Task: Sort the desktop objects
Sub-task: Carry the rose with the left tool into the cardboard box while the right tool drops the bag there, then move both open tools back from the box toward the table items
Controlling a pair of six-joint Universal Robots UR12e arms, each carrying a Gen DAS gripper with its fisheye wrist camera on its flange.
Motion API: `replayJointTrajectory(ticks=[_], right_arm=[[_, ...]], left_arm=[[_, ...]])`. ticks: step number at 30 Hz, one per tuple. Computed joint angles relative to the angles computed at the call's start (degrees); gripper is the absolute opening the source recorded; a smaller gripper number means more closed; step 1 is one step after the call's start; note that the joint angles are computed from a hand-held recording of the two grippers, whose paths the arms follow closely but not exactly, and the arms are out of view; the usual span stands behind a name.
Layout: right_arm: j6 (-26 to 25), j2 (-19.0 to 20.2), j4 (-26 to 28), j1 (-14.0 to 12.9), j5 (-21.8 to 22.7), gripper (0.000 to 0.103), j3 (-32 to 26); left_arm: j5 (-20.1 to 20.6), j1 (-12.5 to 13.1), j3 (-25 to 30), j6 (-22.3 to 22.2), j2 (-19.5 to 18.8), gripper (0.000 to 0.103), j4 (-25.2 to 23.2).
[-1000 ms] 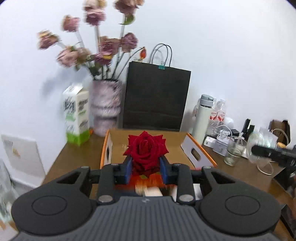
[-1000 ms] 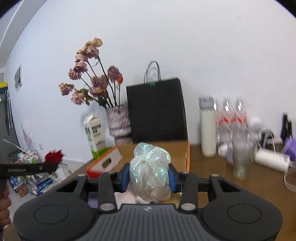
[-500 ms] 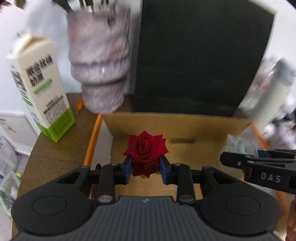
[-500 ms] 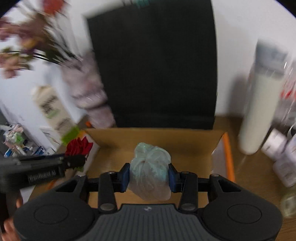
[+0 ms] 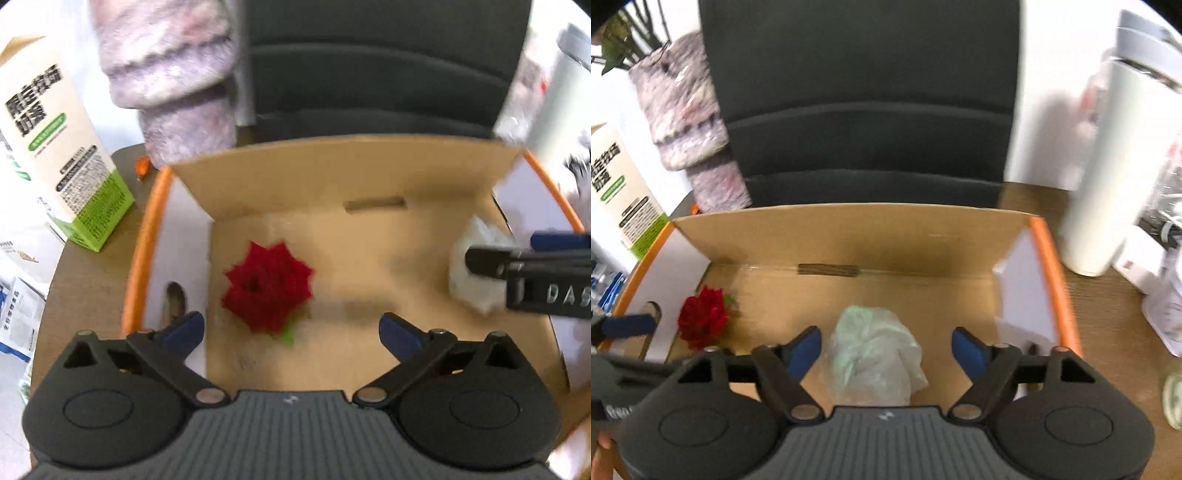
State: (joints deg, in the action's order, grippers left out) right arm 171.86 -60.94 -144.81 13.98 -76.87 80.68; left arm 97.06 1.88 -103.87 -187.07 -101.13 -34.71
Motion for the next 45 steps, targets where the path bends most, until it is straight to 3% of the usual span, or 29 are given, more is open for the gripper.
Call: replayJointTrajectory(ticks=[4, 7, 9, 12, 15, 17, 20, 24, 28, 33, 36, 37, 39, 41, 42, 45], right_arm=[[-1.4, -1.3, -2.1, -0.5, -2.2, 0.08, 2.2], [-1.2, -2.7, -0.6, -1.2, -1.1, 0.081, 3.6], [-1.2, -3.8, -0.6, -1.5, -1.0, 0.081, 5.0], [-1.6, -5.1, -1.5, -1.7, -1.3, 0.081, 7.1], [-2.3, -6.8, -2.0, -2.2, 0.3, 0.081, 9.3], [-3.7, -7.5, -1.0, -2.5, 2.1, 0.081, 9.8], [-4.0, -7.8, 2.4, -2.6, 1.7, 0.081, 9.3], [-7.6, -8.3, 5.2, -1.9, -1.3, 0.076, 9.4], [-6.7, -9.3, 6.9, -1.5, -3.4, 0.076, 10.1], [-6.5, -10.8, 8.4, -1.8, -3.2, 0.076, 11.3], [-6.5, -12.0, 8.9, -2.2, -2.2, 0.076, 12.4], [-6.9, -12.8, 8.3, -2.5, -1.4, 0.076, 13.2], [-6.8, -15.2, 4.6, -3.9, 2.4, 0.076, 16.1], [-6.3, -18.5, -2.0, -6.5, 8.6, 0.08, 20.9], [-6.3, -20.1, -6.4, -8.0, 11.9, 0.087, 23.8], [-5.1, -23.9, -17.8, -11.8, 17.9, 0.091, 31.5]], left_arm=[[-2.4, 0.3, -1.0, -3.9, 1.3, 0.103, 0.0], [-0.3, -1.2, -1.8, -2.2, 1.9, 0.103, -1.0], [1.4, -2.2, -2.9, 0.6, 2.3, 0.103, 1.5], [1.3, -2.6, -4.0, -2.6, 3.5, 0.103, 1.6], [0.5, -2.6, -5.9, -0.3, 5.2, 0.103, 4.7], [2.7, -3.0, -5.5, 1.2, 5.5, 0.103, 2.7], [2.1, -2.3, -4.5, -1.8, 6.0, 0.103, -4.1], [1.8, -2.4, -5.7, -1.1, 7.4, 0.102, -3.7], [2.3, -2.8, -5.7, -0.9, 7.9, 0.102, -5.4], [1.6, -3.1, -7.4, -0.4, 9.3, 0.102, -4.0], [-0.9, -2.3, -8.7, -1.3, 11.4, 0.102, -3.7], [-1.0, -2.4, -9.5, -1.3, 12.4, 0.102, -2.6], [0.7, -3.2, -13.7, -0.6, 15.6, 0.103, 5.4], [4.0, -4.9, -17.7, -0.5, 19.0, 0.103, 12.3], [4.9, -5.4, -20.2, -0.9, 20.9, 0.103, 15.8], [4.7, -6.2, -27.8, -7.7, 26.4, 0.103, 24.0]])
